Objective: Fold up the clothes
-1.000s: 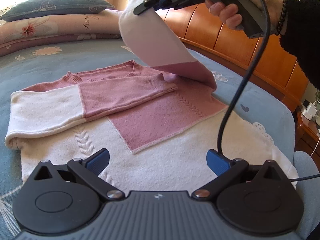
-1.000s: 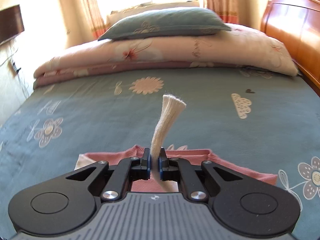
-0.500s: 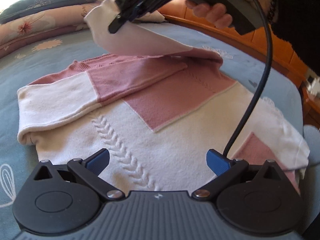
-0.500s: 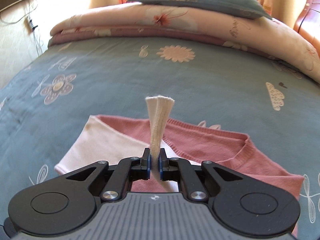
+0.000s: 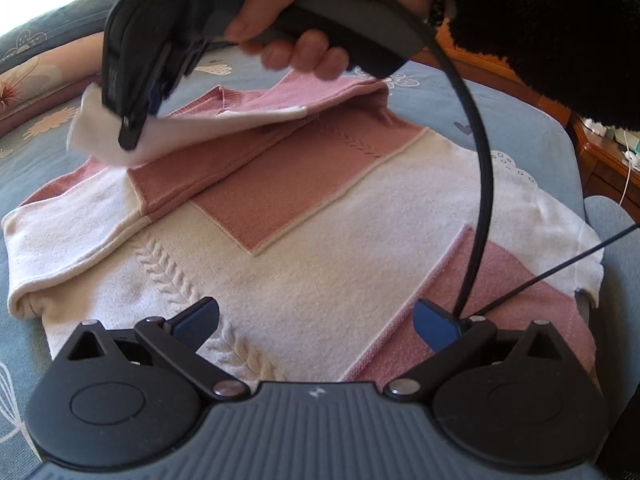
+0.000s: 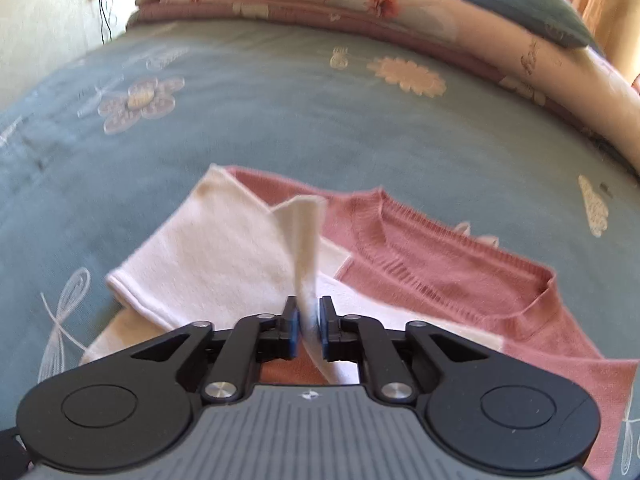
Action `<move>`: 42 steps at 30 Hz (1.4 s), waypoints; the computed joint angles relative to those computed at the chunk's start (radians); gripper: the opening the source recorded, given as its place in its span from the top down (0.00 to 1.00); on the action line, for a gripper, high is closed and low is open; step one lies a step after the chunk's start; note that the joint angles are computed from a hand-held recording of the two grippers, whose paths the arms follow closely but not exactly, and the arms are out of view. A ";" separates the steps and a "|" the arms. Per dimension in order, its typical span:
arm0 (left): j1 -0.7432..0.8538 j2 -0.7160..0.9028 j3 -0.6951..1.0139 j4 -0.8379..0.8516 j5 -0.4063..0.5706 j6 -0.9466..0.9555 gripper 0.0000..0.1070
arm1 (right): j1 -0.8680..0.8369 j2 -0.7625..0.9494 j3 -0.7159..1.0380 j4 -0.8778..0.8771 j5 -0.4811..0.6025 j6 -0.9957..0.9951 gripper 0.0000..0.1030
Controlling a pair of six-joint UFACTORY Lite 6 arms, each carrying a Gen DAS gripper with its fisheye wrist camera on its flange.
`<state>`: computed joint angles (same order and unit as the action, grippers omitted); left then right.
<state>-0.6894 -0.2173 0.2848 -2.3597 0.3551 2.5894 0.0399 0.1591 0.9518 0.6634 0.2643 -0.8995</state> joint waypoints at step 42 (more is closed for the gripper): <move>0.355 0.353 0.292 -0.009 0.324 -0.694 0.31 | -1.144 0.156 -0.243 0.506 0.869 -1.142 0.32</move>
